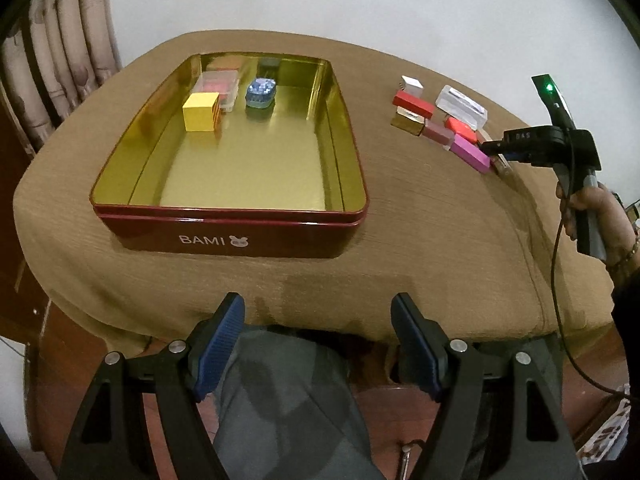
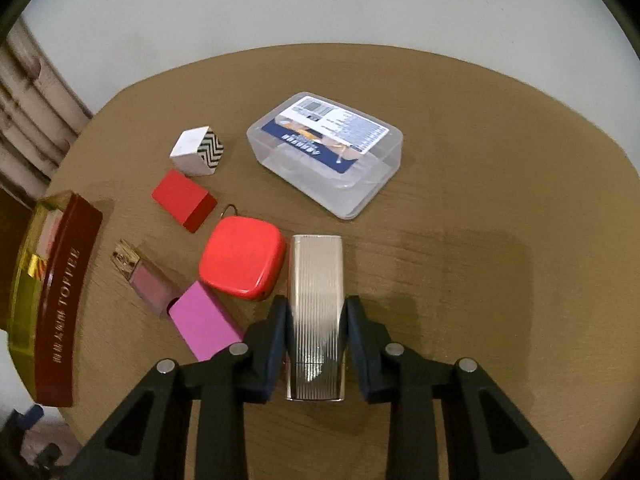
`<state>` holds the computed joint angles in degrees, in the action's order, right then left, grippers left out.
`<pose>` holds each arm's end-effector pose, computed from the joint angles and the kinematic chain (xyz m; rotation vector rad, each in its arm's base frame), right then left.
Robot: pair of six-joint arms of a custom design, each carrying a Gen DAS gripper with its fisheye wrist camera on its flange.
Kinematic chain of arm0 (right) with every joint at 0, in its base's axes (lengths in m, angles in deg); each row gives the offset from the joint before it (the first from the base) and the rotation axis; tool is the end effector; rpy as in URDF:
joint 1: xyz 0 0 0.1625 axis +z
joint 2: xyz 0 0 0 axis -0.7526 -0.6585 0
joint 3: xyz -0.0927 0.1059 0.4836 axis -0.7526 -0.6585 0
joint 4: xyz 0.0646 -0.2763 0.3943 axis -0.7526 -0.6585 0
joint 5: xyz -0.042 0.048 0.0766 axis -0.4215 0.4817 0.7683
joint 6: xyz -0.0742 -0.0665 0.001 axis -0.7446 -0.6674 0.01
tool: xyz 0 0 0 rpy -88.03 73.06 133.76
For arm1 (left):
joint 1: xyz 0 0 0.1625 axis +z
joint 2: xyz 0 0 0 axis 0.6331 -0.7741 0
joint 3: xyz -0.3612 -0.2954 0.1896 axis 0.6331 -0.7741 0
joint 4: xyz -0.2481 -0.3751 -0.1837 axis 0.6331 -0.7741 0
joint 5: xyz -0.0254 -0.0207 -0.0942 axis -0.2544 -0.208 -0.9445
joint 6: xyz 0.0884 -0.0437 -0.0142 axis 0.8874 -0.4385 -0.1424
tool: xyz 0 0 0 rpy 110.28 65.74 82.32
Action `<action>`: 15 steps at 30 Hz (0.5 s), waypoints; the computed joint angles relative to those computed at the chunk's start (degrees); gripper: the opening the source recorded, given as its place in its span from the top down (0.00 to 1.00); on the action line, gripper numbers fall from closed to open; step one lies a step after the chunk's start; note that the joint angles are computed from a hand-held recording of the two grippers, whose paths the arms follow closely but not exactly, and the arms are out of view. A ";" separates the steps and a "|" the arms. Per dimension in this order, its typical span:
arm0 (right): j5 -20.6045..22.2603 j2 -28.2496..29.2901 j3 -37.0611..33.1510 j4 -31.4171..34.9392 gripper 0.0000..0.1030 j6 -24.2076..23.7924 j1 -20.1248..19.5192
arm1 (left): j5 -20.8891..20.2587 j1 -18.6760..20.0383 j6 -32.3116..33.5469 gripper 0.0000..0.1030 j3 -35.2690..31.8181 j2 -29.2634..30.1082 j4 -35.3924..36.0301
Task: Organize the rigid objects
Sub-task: 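Grasp the gold lipstick tube with the right gripper, then place the gold tube into the gold tin and open the right gripper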
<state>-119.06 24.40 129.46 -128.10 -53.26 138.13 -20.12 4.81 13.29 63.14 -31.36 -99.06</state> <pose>0.0761 -0.8546 0.2624 0.2913 -2.5408 0.4291 -0.3354 -0.6071 0.1074 0.2346 2.4448 -0.5991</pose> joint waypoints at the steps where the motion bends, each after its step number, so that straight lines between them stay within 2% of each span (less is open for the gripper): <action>1: 0.02 0.06 0.11 -0.41 0.72 0.27 0.08 | 0.52 -0.36 -0.15 0.30 0.25 -0.27 0.17; 4: 1.74 -1.97 2.00 -1.96 0.72 0.66 0.01 | 3.49 -1.70 -1.01 0.29 1.62 -1.38 0.55; 7: 5.65 -4.64 4.03 -3.02 0.72 0.34 0.88 | 6.59 -2.94 -2.51 0.25 3.28 -2.56 0.93; 11: 11.78 -5.43 3.63 0.51 0.72 0.57 4.14 | 7.94 -3.53 -4.76 0.25 4.88 -3.94 1.96; 15: 18.82 -1.91 -0.74 8.26 0.72 3.32 7.84 | 7.23 -3.10 -6.90 0.25 5.57 -5.24 3.55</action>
